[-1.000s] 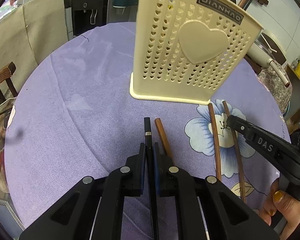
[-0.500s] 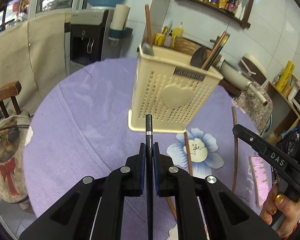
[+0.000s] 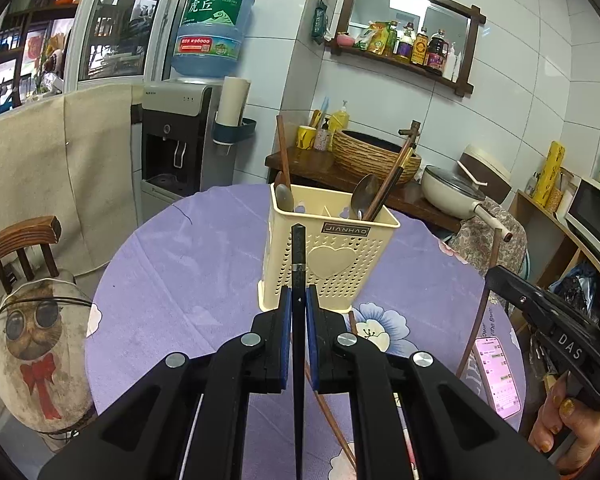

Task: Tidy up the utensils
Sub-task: 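Lift both held chopsticks and carry them above the cream holder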

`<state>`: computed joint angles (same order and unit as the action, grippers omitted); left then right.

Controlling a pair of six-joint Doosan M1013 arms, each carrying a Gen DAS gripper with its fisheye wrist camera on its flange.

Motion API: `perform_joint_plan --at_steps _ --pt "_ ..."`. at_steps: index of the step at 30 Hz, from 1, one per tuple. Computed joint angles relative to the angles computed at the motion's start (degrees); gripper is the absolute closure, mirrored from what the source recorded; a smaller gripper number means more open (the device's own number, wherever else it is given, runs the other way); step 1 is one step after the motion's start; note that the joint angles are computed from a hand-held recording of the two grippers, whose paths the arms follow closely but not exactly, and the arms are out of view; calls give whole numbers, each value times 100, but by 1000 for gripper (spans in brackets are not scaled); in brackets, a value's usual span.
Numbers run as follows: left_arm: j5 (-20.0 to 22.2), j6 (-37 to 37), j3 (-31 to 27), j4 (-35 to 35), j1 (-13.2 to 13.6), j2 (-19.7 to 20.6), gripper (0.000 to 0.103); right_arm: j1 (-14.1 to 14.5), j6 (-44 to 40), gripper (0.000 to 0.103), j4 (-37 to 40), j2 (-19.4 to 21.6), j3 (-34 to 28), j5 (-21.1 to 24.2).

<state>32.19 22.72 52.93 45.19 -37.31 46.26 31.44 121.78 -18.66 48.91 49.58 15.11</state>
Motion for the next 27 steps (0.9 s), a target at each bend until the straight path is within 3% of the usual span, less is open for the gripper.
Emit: perform_joint_plan --at_steps 17,27 --pt "-173 -344 90 451 19 -143 96 -10 -531 95 345 -51 -77 -136" --pt "-260 267 -252 -97 108 -31 96 -64 -1745 95 1550 178 -679 288"
